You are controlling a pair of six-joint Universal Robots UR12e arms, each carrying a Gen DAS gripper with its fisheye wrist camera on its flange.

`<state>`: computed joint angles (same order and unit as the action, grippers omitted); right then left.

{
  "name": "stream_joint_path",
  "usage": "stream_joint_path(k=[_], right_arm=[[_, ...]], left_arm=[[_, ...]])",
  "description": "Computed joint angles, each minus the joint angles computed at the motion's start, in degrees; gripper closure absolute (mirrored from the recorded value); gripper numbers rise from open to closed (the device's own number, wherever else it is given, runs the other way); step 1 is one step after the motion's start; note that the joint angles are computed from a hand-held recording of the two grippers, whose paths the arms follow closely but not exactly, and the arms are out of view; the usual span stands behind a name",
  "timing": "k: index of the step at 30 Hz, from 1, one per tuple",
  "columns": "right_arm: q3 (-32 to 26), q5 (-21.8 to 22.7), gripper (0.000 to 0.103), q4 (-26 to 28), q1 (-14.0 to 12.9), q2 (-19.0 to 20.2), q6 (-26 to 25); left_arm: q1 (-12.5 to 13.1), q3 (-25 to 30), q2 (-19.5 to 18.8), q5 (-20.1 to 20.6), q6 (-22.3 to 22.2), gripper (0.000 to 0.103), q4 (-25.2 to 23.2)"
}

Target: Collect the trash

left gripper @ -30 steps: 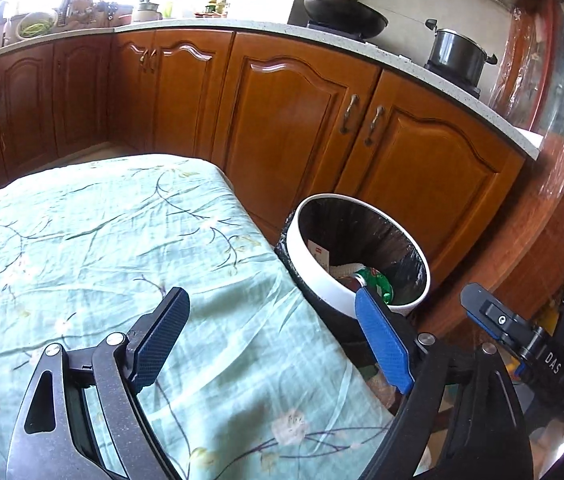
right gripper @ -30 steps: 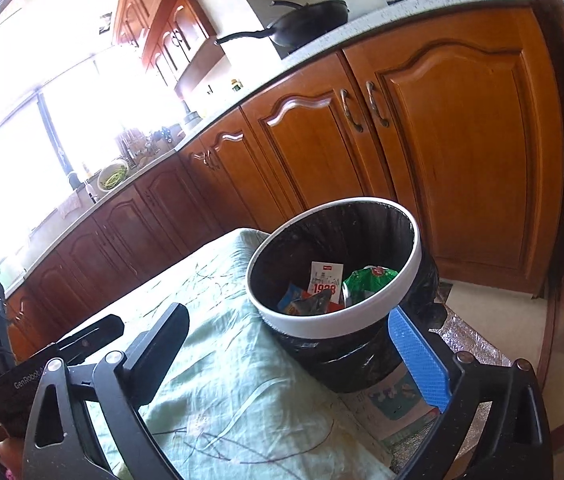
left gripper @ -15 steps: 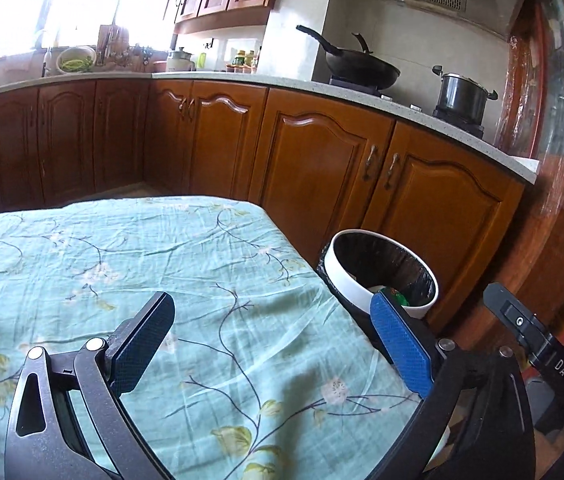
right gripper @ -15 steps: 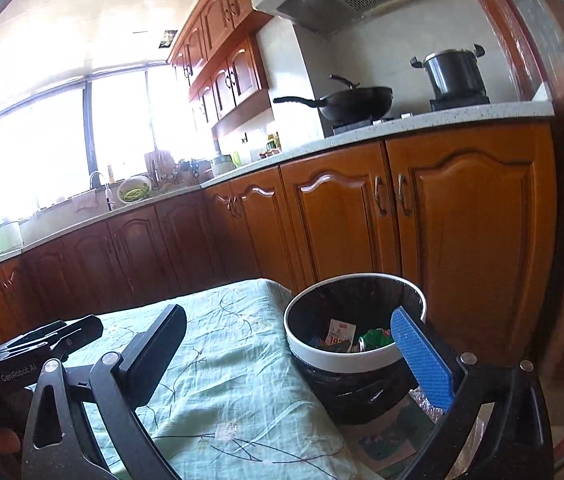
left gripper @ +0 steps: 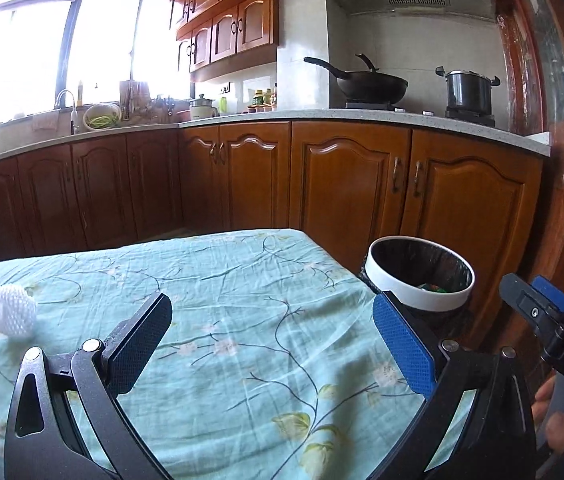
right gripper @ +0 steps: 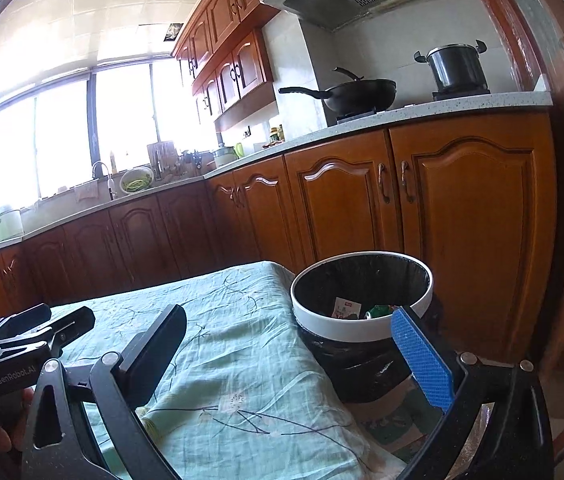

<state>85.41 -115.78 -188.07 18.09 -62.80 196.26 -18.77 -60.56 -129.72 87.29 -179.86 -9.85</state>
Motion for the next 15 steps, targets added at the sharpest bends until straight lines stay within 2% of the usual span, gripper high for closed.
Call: stream_joint_path(k=[15], right_arm=[[0.2, 0.3, 0.0, -0.8, 0.1, 0.0, -0.4]], left_arm=[[-0.3, -0.9, 0.4, 2.8, -1.4, 0.0, -0.3]])
